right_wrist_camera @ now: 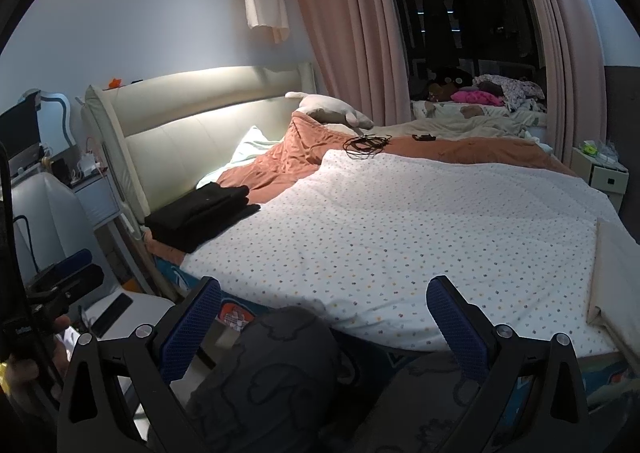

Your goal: Fold large clothes

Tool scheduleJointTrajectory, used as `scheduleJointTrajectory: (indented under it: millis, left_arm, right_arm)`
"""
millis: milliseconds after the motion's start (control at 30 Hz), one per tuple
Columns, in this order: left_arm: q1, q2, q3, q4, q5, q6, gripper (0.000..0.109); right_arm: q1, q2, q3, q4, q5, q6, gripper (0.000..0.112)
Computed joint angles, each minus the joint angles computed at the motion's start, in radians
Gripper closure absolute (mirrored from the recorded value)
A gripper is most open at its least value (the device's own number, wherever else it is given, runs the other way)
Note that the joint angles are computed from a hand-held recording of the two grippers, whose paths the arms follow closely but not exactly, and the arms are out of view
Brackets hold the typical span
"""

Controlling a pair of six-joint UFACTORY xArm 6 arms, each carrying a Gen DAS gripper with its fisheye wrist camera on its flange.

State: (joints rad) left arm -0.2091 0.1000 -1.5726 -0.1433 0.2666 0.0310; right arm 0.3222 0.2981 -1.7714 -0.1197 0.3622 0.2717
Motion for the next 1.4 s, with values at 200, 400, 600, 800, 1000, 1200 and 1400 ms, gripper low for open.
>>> scheduleJointTrajectory:
  millis: [200, 400, 600, 800, 1000, 1200, 1400]
  left_arm:
    - [0.006, -0.007, 0.006, -0.008, -0.001, -0.002, 0.006]
    - [0.01, -0.011, 0.011, -0.012, -0.004, -0.014, 0.006]
    - [0.01, -0.014, 0.015, 0.002, -0.002, -0.023, 0.006]
    - [0.01, -0.014, 0.014, 0.002, -0.003, -0.022, 0.006]
    - [0.011, -0.019, 0.023, 0.001, -0.009, -0.017, 0.006]
    - [0.013, -0.024, 0.026, -0.007, -0.008, -0.009, 0.006]
    - [0.014, -0.032, 0.034, 0.005, -0.012, -0.019, 0.006]
  right_arm:
    - [0.002, -0.001, 0.0, -0.005, 0.002, 0.005, 0.009]
    - [0.001, -0.004, 0.005, -0.007, 0.002, 0.01, 0.009]
    - [-0.002, -0.007, 0.009, 0.0, 0.004, 0.004, 0.009]
    - [-0.003, -0.006, 0.007, 0.002, 0.006, 0.002, 0.009]
    - [-0.007, -0.014, 0.023, -0.004, 0.003, 0.015, 0.009]
    - [-0.011, -0.029, 0.046, -0.006, 0.002, 0.029, 0.009]
    - [-0.012, -0.04, 0.057, -0.013, 0.001, 0.035, 0.009]
